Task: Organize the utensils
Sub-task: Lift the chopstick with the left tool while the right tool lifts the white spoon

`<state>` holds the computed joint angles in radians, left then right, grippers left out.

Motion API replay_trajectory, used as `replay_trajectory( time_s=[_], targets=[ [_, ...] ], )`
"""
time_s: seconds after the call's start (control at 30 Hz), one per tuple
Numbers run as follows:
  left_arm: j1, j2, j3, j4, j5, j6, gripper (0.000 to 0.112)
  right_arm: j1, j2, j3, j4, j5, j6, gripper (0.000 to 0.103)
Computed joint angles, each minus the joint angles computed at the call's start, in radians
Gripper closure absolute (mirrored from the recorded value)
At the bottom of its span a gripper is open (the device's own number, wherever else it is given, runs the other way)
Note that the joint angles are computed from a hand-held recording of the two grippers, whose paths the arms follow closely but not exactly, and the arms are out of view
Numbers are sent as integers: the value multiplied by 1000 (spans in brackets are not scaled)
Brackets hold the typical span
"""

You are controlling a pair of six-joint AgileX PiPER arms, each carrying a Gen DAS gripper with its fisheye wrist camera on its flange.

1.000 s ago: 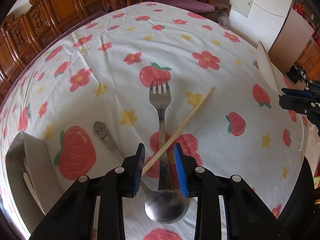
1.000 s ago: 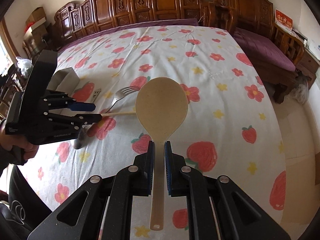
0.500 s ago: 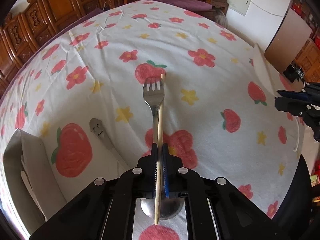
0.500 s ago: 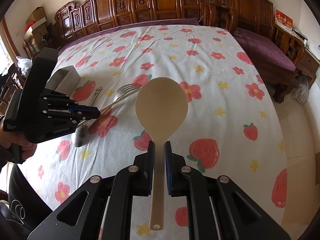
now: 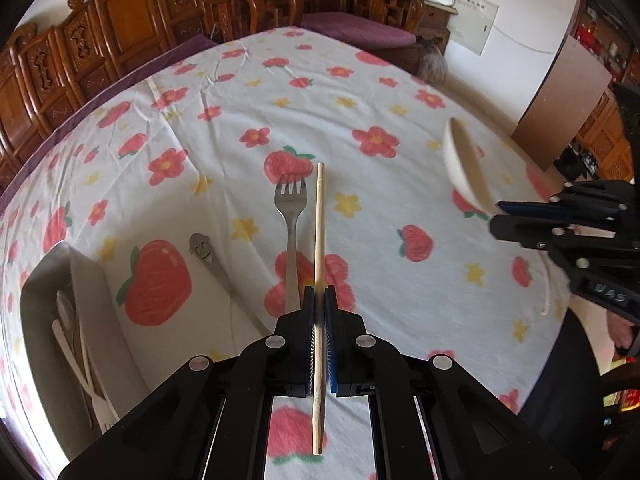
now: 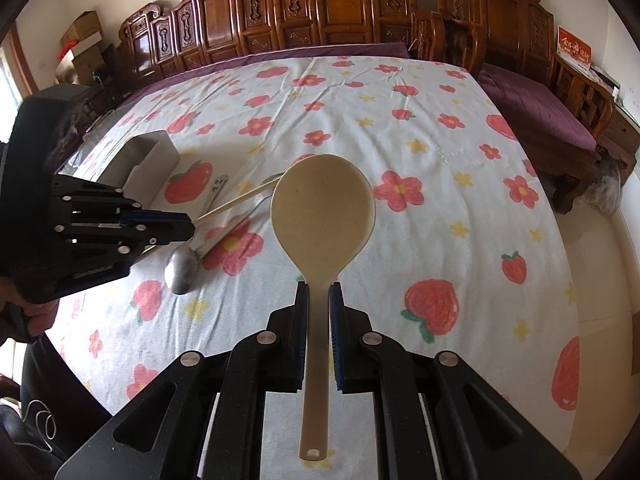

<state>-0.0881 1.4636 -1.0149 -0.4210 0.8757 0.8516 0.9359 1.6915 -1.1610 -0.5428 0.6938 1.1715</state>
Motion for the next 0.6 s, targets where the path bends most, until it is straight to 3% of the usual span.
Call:
replay_trajectory(
  time_s=[0.33,0.6],
  targets=[
    [155,-128,12,-57,77,60,108,72,31,-121,-26,85,14,91],
    [357,-176,-29,-128,191,170,108,131,127,-324,-21,172,-33,91]
  ],
)
